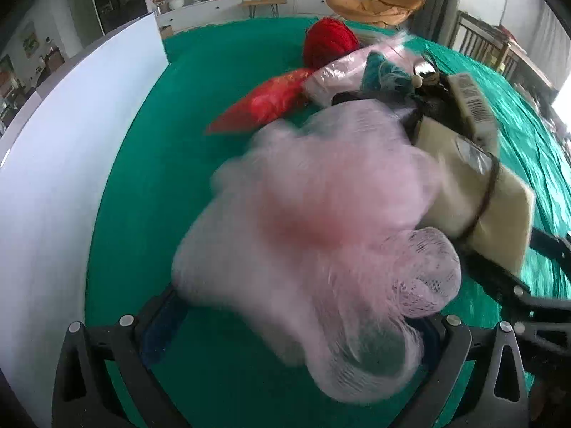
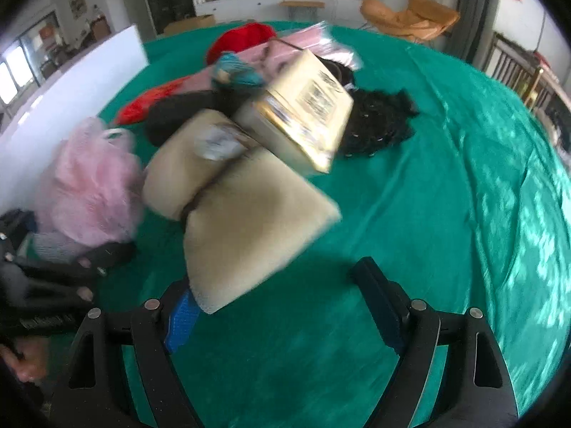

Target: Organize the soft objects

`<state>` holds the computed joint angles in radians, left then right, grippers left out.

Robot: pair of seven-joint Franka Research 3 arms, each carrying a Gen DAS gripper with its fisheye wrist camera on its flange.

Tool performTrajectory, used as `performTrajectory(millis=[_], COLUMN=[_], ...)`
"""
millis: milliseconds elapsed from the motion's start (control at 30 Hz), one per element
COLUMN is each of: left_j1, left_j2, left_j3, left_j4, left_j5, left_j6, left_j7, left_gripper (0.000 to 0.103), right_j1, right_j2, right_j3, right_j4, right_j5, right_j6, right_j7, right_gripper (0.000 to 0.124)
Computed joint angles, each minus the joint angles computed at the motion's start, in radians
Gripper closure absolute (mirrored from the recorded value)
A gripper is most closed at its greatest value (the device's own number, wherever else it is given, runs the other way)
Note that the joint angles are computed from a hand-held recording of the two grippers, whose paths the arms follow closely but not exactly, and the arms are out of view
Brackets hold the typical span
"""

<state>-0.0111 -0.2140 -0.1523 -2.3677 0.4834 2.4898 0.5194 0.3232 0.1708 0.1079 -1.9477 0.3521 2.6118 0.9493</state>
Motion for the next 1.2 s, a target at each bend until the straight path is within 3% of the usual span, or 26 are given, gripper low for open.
performTrajectory(millis=[167, 367, 1200], left_j1=[0.033, 0.047, 0.044], left_j2=[0.090, 0.162, 0.165], left_j3=[0.012, 0.033, 0.044], left_j4=[0.070, 0.132, 0.134], left_j5=[0.098, 0.208, 0.211], left_j6=[0.067, 0.111, 0.121], left_j7=[-0.033, -0.102, -0.098], left_gripper=[0.000, 0.000, 0.000], right_j1=[-0.023, -0.050, -0.043], right_j2=[0.043, 0.026, 0.012], right_j3=[-0.007, 0.023, 0.011], right_j4=[0.035, 0.002, -0.015], right_j5=[0.039, 0.147, 0.171], right_j6=[0.054, 0.098, 0.100], right_j7=[-0.014, -0.141, -0.162], right_gripper=[0.039, 0.039, 0.039])
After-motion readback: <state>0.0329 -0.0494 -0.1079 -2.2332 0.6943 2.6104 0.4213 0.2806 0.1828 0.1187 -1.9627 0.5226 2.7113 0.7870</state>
